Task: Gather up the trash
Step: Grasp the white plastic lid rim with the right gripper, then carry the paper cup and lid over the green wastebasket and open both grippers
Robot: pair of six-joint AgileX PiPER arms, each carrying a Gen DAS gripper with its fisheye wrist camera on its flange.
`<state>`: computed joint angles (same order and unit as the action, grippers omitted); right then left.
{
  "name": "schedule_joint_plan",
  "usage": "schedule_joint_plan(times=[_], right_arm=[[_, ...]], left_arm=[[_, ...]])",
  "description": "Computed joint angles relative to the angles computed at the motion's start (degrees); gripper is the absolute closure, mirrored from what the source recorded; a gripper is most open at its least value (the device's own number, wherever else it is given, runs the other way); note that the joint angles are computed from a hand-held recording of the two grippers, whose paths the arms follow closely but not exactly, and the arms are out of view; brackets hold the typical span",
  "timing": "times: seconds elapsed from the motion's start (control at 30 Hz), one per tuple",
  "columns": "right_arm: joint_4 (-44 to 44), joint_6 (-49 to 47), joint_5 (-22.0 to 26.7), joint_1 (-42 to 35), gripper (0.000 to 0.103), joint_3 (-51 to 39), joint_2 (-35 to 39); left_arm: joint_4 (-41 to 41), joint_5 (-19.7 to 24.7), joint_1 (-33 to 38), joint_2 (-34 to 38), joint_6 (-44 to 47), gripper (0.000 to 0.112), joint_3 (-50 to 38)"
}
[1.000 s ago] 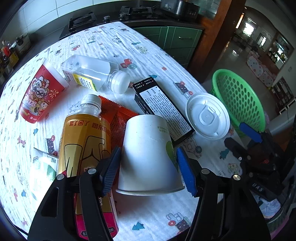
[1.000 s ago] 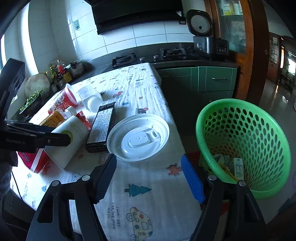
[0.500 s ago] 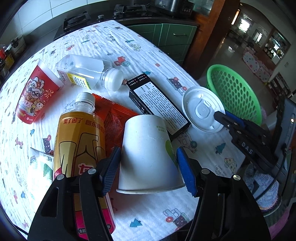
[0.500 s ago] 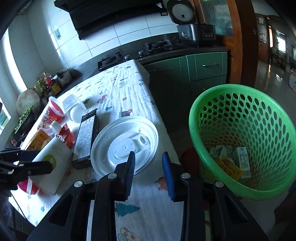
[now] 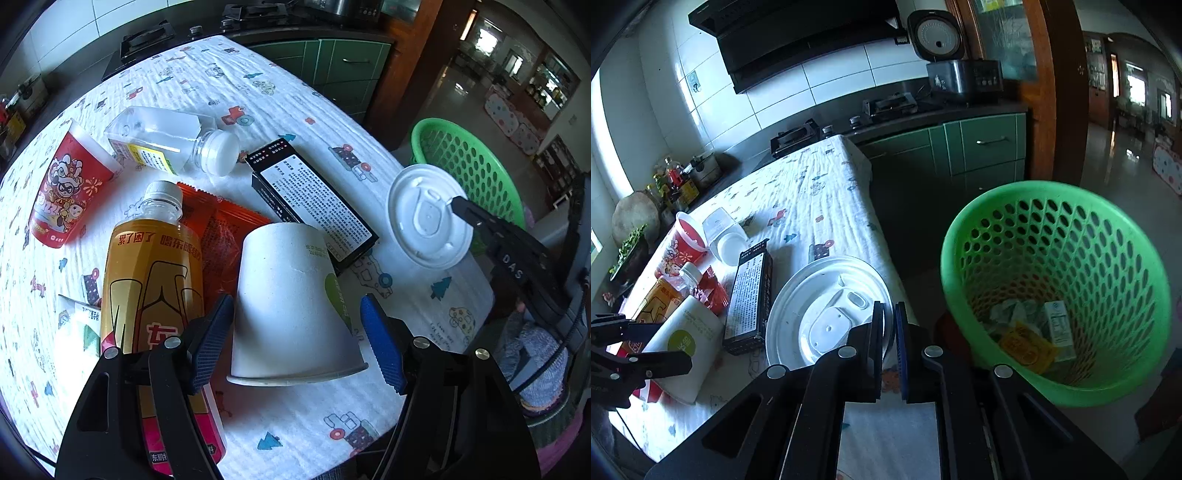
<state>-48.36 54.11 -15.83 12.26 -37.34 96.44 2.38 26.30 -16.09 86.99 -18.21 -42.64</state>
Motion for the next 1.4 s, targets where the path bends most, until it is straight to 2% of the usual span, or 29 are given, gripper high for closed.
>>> schedule_joint_plan(times=[0.13, 0.2, 0.37, 0.73, 0.87, 1.03, 1.17, 1.4], right_arm=[[12.01, -12.5, 1.12, -1.39, 0.097, 1.73, -2.35], [14.98, -15.61, 1.45, -2.78, 0.097, 2.14, -3.04], [11.6, -12.26, 1.16, -7.19, 0.097, 2.04, -3.14], [21.09, -18.11, 1.0, -11.64, 0.097, 1.03, 0.68], [16.34, -13.56, 1.18, -12.68, 0.096, 0.01, 2.12], [16.88, -15.39, 0.91, -13.8, 0.082, 0.41, 2.04], [15.94, -16.48, 0.39, -15.39, 0.076, 1.88, 0.22], [5.67, -11.35, -2.64, -21.04, 0.058, 7.63, -6.09]], left_arm=[[3.8, 0.32, -1.35, 1.34, -3.71, 0.043, -0.95], [3.93, -0.02, -1.34, 1.59, -4.01, 0.046, -0.95], [4.52, -0.67, -1.5, 1.6, -4.57, 0.051, -0.68], [-7.08, -0.3, 0.25, -4.42, 7.35, 0.053, 1.29], [-10.24, 0.36, -0.09, -6.32, 10.36, 0.053, 0.54], [-13.28, 0.88, -1.79, -5.84, 12.36, 0.053, -2.75], [-16.99, 0.69, -3.82, -3.11, 14.86, 0.053, -6.74], [-22.84, -0.15, -8.86, 5.29, 17.88, 0.053, -15.81]])
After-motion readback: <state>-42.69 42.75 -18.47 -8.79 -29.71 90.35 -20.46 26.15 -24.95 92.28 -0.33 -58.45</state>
